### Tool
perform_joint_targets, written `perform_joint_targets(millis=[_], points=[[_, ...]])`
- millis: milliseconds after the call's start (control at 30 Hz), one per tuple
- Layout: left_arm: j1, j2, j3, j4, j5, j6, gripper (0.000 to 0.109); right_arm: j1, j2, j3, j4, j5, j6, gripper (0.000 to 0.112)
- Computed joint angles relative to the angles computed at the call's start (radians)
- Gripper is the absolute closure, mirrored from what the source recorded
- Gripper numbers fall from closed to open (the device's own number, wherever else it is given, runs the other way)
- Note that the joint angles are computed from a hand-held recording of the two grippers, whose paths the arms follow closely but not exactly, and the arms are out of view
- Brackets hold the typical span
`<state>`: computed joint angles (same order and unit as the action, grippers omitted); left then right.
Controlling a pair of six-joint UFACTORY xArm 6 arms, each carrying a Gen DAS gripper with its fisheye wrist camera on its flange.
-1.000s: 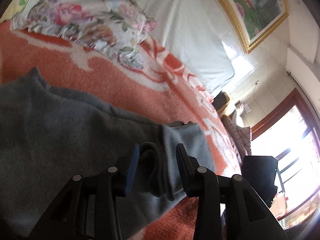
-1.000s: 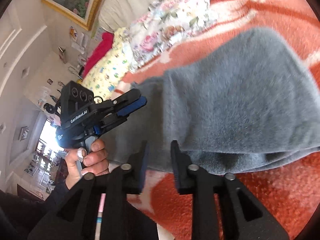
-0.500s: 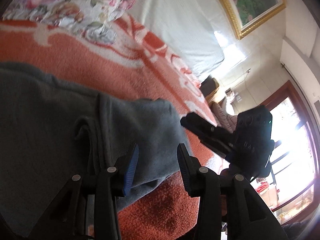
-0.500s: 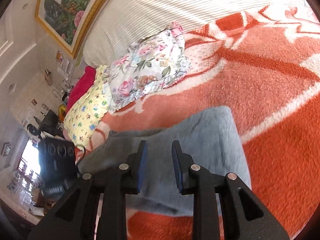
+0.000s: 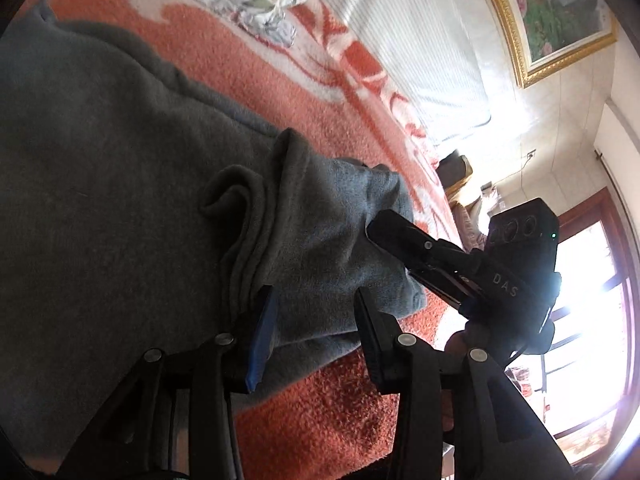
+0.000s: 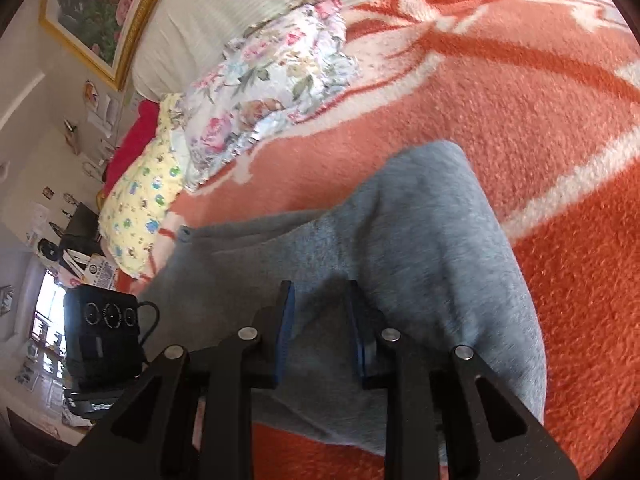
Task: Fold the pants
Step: 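Open both grippers and release the folded sweatpants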
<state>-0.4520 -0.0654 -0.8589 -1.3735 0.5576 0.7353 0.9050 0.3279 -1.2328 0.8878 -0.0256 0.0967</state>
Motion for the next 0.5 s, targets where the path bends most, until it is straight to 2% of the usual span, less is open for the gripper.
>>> perform_joint_targets(millis=[100, 233, 267, 333, 433, 500], points=[[0.004, -0.067, 0.049, -0.015, -0.033, -0.005, 0.06, -0.008, -0.012, 0.006, -0.193, 0.003, 0.167, 0.086], [0.03, -0.177, 0.138, -0.022, -0.083, -0.031, 0.06, 0.0, 0.01, -0.051, -0.27, 0.03, 0.212, 0.085], [0.04, -0.205, 0.162, -0.025, -0.092, -0.035, 0.059, 0.004, 0.025, -0.084, -0.272, 0.049, 0.205, 0.082], [0.064, -0.262, 0.213, -0.027, -0.112, -0.052, 0.057, 0.009, 0.05, -0.13, -0.292, 0.08, 0.214, 0.056], [0.119, -0.356, 0.296, -0.013, -0.122, -0.092, 0.057, 0.018, 0.097, -0.211, -0.38, 0.118, 0.253, 0.052], [0.158, -0.409, 0.342, -0.025, -0.127, -0.11, 0.057, 0.028, 0.145, -0.294, -0.379, 0.16, 0.231, 0.052]])
